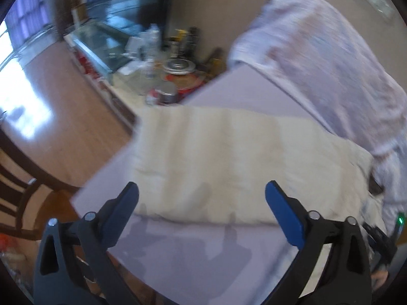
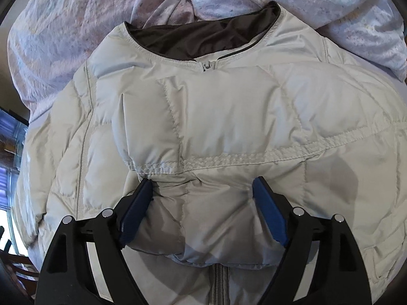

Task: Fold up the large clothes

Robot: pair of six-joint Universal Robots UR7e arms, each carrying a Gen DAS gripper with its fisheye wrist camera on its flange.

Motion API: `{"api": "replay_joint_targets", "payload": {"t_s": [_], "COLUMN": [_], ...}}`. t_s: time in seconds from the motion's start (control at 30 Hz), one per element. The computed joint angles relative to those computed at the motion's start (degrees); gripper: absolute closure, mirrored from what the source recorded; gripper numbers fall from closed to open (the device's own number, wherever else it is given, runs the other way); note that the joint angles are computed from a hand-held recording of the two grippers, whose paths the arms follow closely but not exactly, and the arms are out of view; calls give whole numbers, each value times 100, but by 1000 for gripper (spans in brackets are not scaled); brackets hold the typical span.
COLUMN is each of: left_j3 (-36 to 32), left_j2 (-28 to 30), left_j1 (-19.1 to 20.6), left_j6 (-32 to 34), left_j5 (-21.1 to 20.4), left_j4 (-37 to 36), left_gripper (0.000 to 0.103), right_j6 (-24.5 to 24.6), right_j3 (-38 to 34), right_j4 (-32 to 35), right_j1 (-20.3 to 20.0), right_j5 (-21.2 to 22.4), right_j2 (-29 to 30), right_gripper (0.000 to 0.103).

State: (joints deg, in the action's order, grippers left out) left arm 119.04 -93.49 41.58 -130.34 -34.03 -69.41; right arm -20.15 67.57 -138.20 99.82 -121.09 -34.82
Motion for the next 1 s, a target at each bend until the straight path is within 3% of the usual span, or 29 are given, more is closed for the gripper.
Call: {"api": "replay_joint_targets", "payload": {"t_s": [0.13, 0.2, 0.33, 0.43, 0.7, 0.83, 1.0], "left_j3": [265, 730, 1247, 1446, 1375, 1413, 1346], "left_j2": [-533, -1081, -1581, -1637, -1319, -1274, -1129], "left_j1": [129, 195, 299, 413, 751, 793, 805], "left_j6": [-250, 77, 594, 981, 1297, 1472, 1420], "left_j5": [-88, 48, 125, 105, -8, -11, 4], "left_j4": [188, -549, -1557, -2216, -2505, -2816, -2860], "left_gripper": [11, 22, 33, 39, 40, 57, 68], "right_j6": [29, 44, 69, 78, 70, 79, 93], "right_j3": [-43, -59, -57, -88, -80, -33, 13], "right_j4": [29, 45, 55, 102, 80, 33, 16], "right_j1": [17, 18, 25, 23, 14, 8, -2], "right_j5": [-28, -31, -47, -43, -30, -20, 10], "right_j2": [56, 70, 60, 48, 45, 23, -8], "right_gripper": [19, 18, 18, 17, 17, 17, 16]}}
